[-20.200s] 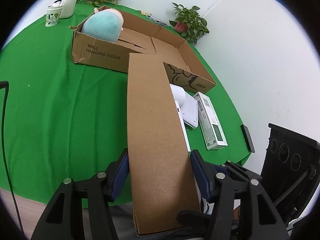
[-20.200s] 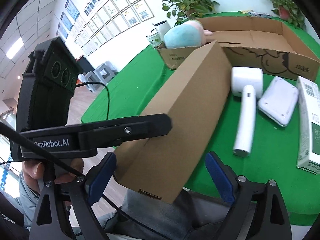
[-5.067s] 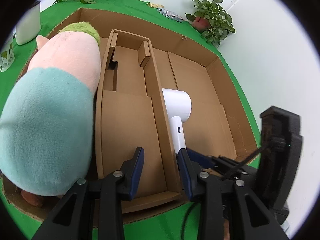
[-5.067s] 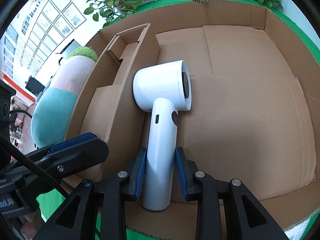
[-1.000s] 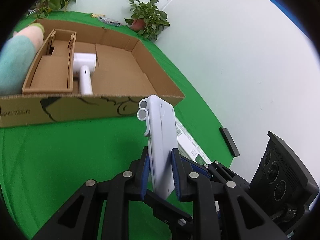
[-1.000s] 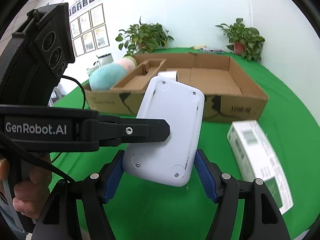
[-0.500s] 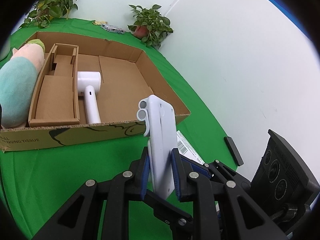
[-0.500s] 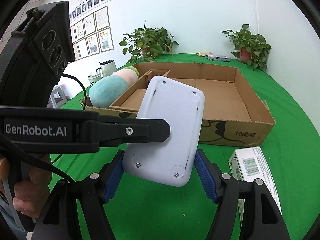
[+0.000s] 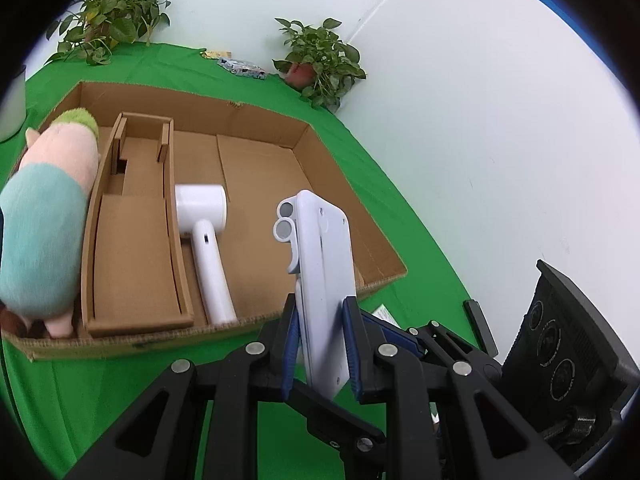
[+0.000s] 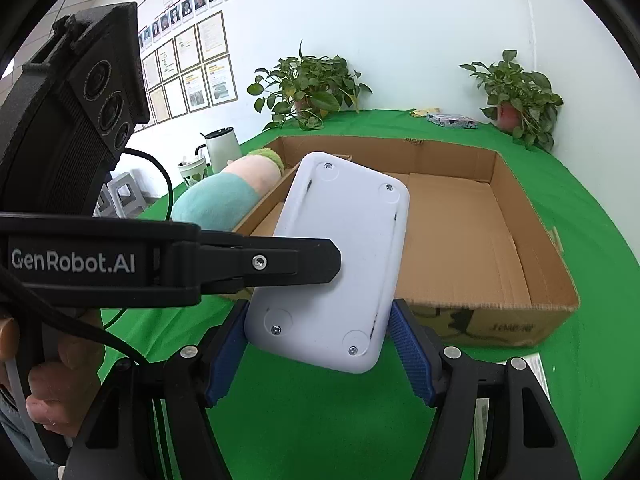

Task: Organize objects
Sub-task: 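Carry the white rectangular case over the open box with both tools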

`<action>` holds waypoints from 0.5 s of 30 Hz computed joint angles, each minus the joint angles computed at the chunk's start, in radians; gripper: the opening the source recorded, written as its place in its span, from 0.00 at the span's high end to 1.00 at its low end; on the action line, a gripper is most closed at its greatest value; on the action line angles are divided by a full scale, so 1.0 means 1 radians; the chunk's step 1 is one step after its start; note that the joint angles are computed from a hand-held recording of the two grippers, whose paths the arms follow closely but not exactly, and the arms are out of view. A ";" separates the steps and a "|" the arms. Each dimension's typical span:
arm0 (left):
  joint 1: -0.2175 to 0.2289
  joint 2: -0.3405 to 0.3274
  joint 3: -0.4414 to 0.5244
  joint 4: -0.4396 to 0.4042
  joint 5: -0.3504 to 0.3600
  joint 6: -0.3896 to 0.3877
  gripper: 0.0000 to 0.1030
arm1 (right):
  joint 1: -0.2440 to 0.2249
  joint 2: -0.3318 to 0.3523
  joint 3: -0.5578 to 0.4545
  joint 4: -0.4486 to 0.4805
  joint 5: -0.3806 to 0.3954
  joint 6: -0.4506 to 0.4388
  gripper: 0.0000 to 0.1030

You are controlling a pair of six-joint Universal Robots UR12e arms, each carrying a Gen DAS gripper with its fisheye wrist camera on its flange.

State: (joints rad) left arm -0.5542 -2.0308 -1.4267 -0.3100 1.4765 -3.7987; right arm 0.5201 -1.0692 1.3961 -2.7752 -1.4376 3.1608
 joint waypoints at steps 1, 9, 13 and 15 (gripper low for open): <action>0.005 -0.005 0.011 -0.003 -0.006 0.000 0.81 | -0.003 0.008 -0.016 0.006 0.003 -0.003 0.35; 0.042 -0.070 0.105 -0.040 -0.069 -0.051 0.82 | -0.031 0.091 -0.179 0.115 0.011 -0.007 0.35; 0.051 -0.099 0.154 -0.112 -0.074 -0.056 0.82 | -0.051 0.130 -0.242 0.184 0.051 -0.018 0.35; 0.056 -0.113 0.184 -0.168 -0.077 -0.062 0.82 | -0.063 0.148 -0.270 0.221 0.079 -0.014 0.35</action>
